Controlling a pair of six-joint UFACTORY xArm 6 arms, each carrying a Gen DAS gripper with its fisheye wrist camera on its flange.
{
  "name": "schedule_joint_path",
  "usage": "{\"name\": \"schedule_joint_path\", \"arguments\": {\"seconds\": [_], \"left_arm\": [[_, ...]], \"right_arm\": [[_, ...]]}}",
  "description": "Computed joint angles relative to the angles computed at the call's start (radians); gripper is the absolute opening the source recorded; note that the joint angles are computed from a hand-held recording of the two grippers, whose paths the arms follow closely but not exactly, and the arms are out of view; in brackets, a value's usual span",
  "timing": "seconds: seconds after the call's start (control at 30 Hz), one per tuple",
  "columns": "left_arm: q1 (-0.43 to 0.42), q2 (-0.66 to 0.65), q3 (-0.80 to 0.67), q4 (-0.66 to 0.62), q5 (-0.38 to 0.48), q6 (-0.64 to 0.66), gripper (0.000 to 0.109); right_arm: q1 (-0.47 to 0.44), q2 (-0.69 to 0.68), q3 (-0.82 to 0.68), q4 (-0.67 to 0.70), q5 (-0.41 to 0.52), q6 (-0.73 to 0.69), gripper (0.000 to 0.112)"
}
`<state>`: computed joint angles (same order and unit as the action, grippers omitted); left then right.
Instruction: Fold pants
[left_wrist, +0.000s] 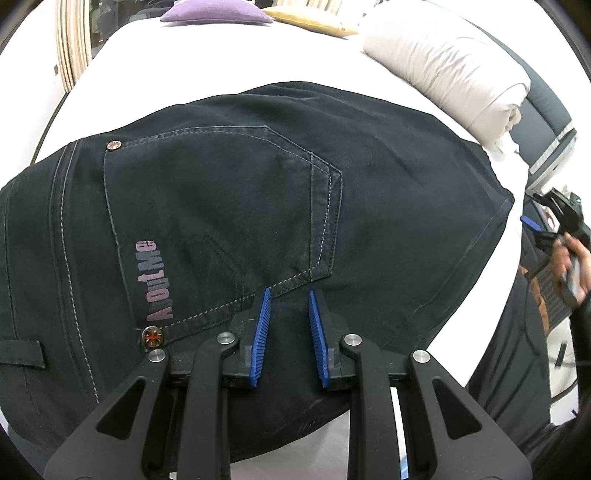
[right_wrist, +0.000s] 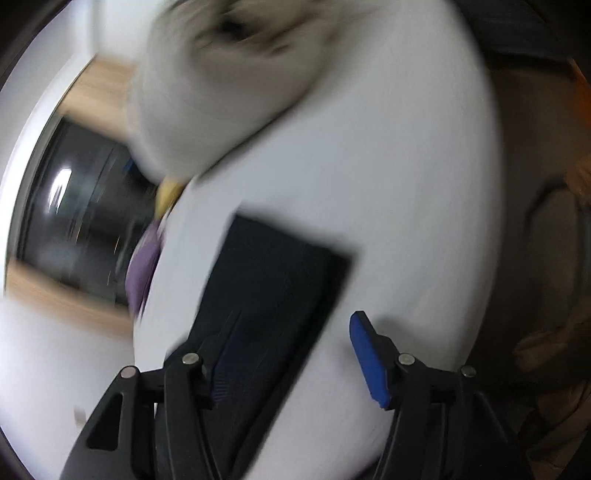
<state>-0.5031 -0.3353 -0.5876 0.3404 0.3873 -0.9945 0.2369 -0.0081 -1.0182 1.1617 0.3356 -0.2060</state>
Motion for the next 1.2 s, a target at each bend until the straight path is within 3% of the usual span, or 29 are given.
{"name": "schedule_joint_path", "arguments": {"seconds": [0.07,0.2,0.4,0.57,0.8,0.97,1.0,1.07,1.1,1.2], "left_arm": [[0.008,-0.019,0.022,-0.008,-0.019,0.002,0.021],[0.019,-0.061,0.066,-0.040,-0.043,0.025,0.021],[0.043,-0.139,0.143,-0.132,-0.088,0.089,0.021],[0.055,-0.180,0.182,-0.165,-0.105,0.118,0.021],[0.063,-0.192,0.196,-0.176,-0.112,0.135,0.021],[0.044,-0.151,0.162,-0.117,-0.109,0.068,0.021],[0.044,-0.153,0.163,-0.120,-0.108,0.070,0.021],[0.041,-0.145,0.155,-0.118,-0.106,0.064,0.021],[0.040,-0.142,0.151,-0.118,-0.102,0.065,0.021],[0.029,-0.136,0.129,-0.136,-0.062,0.094,0.021]], "right_arm": [[0.031,-0.037,-0.002,0.116,0.165,-0.146,0.057],[0.109,-0.025,-0.012,0.336,0.391,-0.240,0.049],[0.240,0.114,-0.124,0.339,0.559,-0.154,0.049],[0.276,0.172,-0.143,0.303,0.579,-0.060,0.049],[0.285,0.201,-0.179,0.330,0.584,-0.078,0.049],[0.304,0.273,-0.234,0.337,0.595,-0.043,0.046],[0.307,0.281,-0.242,0.351,0.595,-0.057,0.041],[0.315,0.303,-0.278,0.303,0.596,-0.075,0.011],[0.318,0.304,-0.283,0.269,0.589,-0.074,0.006],[0.325,0.293,-0.272,0.221,0.583,-0.079,0.004]]}}
